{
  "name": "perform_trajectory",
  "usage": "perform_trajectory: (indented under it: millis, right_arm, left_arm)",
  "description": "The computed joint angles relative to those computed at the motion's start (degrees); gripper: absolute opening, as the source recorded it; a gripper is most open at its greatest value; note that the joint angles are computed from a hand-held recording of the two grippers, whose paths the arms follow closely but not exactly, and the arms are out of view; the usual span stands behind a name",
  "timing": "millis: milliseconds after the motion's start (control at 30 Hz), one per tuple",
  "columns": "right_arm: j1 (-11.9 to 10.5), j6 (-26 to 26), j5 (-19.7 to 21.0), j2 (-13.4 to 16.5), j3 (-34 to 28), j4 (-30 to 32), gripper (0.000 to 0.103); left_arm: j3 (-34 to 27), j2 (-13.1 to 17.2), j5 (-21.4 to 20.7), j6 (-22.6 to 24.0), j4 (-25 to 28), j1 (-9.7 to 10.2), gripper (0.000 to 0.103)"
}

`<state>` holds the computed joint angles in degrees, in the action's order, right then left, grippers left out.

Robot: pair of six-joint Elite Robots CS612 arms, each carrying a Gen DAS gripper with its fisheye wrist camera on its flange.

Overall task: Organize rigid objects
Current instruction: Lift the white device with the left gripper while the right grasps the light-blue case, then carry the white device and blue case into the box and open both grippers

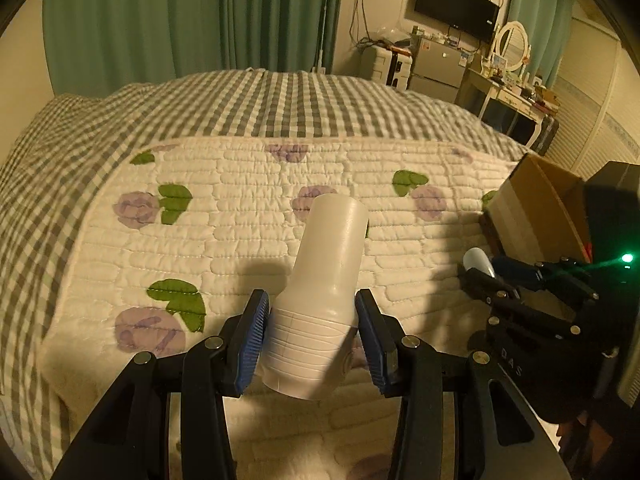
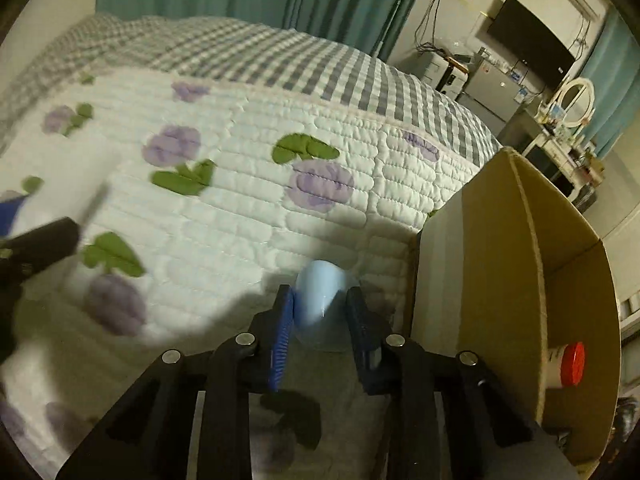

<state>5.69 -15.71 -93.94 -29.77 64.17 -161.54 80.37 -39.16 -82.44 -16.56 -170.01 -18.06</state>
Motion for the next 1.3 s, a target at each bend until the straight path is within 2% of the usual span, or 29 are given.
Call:
perform_trajectory:
  millis: [100, 333, 533, 667, 800, 967, 1300]
  right_arm:
    - [-0.2, -0.1, 3.2, -2.0, 2.9, -1.8, 0.026]
    - [-1.3, -0.4, 11.0, -7.0, 9.1, -7.5, 0.025]
    - [-2.7, 0.4, 15.0, -11.1, 13.6, -12.6, 0.025]
    - [-4.1, 0.1, 16.4, -13.3, 16.1, -15.2, 0.025]
    - [-6.2, 0.7, 18.1, -15.2, 18.4, -17.5, 0.025]
    - [-8.6, 1.0, 19.3, -15.9, 19.7, -18.4, 0.025]
    - [-12.5, 3.7, 21.3, -13.3, 18.0, -17.6, 0.021]
  left_arm:
    - [2.0, -1.6, 1.6, 0.2, -2.0, -0.68, 0.045]
    - [5.6, -5.4, 2.4, 0.8, -4.1, -2.22, 0.045]
    - [6.7, -8.2, 5.6, 1.2, -4.5, -4.40, 0.045]
    - [6.3, -9.3, 5.7, 1.2, -5.2, -5.77, 0.045]
    - [5.4, -9.4, 5.8, 1.3, -5.3, -7.03, 0.045]
    - [3.0, -8.2, 5.2, 1.5, -3.9, -8.74, 0.045]
    - [-4.0, -3.3, 3.7, 2.3, 2.3, -10.73, 0.045]
